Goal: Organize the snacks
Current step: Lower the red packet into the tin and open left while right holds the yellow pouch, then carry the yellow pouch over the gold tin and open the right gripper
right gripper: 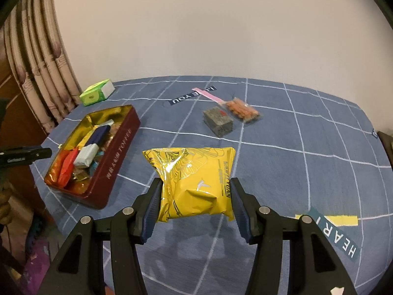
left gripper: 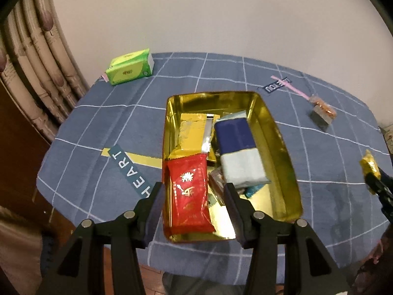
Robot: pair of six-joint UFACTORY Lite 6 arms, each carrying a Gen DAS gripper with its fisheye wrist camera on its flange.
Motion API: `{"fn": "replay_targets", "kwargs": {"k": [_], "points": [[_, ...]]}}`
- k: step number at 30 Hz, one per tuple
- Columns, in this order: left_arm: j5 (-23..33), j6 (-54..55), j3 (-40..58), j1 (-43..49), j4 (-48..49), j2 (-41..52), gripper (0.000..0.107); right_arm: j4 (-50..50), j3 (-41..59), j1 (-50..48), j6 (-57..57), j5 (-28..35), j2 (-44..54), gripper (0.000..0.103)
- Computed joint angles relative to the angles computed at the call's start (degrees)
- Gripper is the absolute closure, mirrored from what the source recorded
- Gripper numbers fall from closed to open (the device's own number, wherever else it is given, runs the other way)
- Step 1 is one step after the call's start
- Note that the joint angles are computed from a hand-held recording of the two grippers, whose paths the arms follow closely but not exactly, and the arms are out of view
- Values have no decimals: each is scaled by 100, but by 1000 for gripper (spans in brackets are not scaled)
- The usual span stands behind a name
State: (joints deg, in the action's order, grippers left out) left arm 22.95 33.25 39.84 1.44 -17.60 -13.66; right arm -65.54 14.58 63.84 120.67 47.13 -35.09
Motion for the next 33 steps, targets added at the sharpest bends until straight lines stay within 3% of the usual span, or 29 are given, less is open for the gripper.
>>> {"fn": "replay_targets", "kwargs": {"k": [4, 6, 11, 15, 23, 27, 33], "points": [[147, -1, -337, 52, 12, -706, 48, -119, 372, -20, -56, -86, 418, 52], [198, -174, -415, 84, 195, -881, 40, -183, 576, -61, -106, -154, 612, 52], [122, -347, -518, 249, 363, -1006, 40, -371, 1319, -197, -344, -359, 1363, 52], [204, 613, -425, 647, -569, -825, 40, -602, 2208, -448, -643, -734, 2223, 52], [54, 1334, -323, 1168, -1189, -565, 40, -799, 4299, -1103, -1341, -1844, 4152, 52], [-108, 973, -219, 1254, -897, -352, 40, -371, 5273, -1467, -1983, -2407, 5040, 52], [-274, 710, -152, 1377, -717, -255, 40, 1498, 6991, -1798, -4156, -2680, 6504, 52]]}}
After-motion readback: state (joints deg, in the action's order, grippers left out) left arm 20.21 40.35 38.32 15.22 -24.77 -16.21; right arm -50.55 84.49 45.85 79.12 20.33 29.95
